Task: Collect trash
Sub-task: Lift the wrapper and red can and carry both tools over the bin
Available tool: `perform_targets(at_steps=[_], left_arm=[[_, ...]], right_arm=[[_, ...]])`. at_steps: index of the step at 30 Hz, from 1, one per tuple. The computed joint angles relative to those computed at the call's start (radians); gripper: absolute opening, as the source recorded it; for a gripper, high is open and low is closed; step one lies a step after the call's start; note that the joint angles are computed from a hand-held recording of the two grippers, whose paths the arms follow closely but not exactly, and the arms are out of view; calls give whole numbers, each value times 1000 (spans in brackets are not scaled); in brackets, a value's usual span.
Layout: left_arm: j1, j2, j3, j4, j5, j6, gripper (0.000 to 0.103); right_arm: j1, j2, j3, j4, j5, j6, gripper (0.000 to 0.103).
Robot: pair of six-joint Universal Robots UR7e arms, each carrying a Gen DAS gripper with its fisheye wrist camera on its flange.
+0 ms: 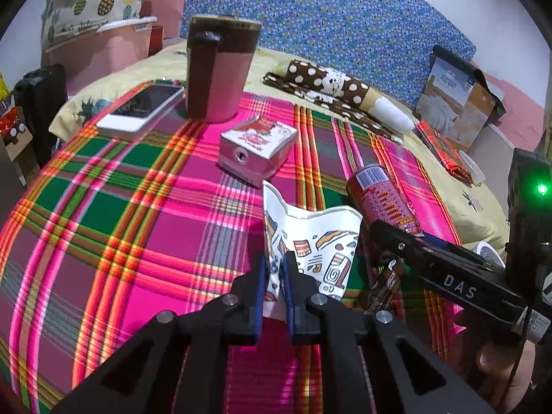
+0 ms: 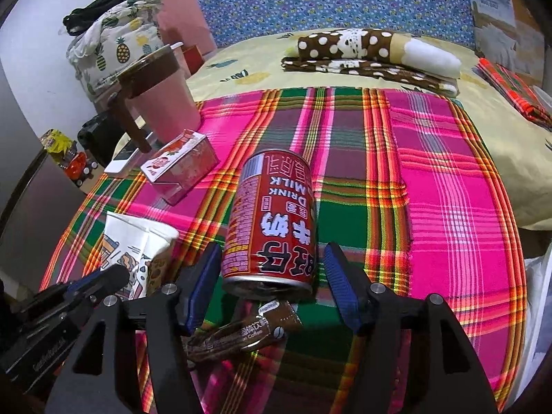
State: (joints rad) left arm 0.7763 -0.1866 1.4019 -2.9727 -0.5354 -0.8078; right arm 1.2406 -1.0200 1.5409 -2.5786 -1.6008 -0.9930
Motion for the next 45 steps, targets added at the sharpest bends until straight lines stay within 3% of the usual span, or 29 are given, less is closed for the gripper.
perform_targets(at_steps=[2,6,9,28,45], left_arm=[[4,-1,-3,16,-6,-10,15],[5,4,-11,22,-17,-2,17],[-2,8,-14,26,-3,2,13],[-83,8,7,45,63,-12,12],[-169,56,-45,89,33,3,12]], right_arm=[[-4,-4,0,6,10,2,55],[-8,-11,5,5,26,3,54],[-13,-21,13,5,45,2,54],[-58,-141,93,21,155,-37,54],[-139,-272,174,17,228,-59,54]])
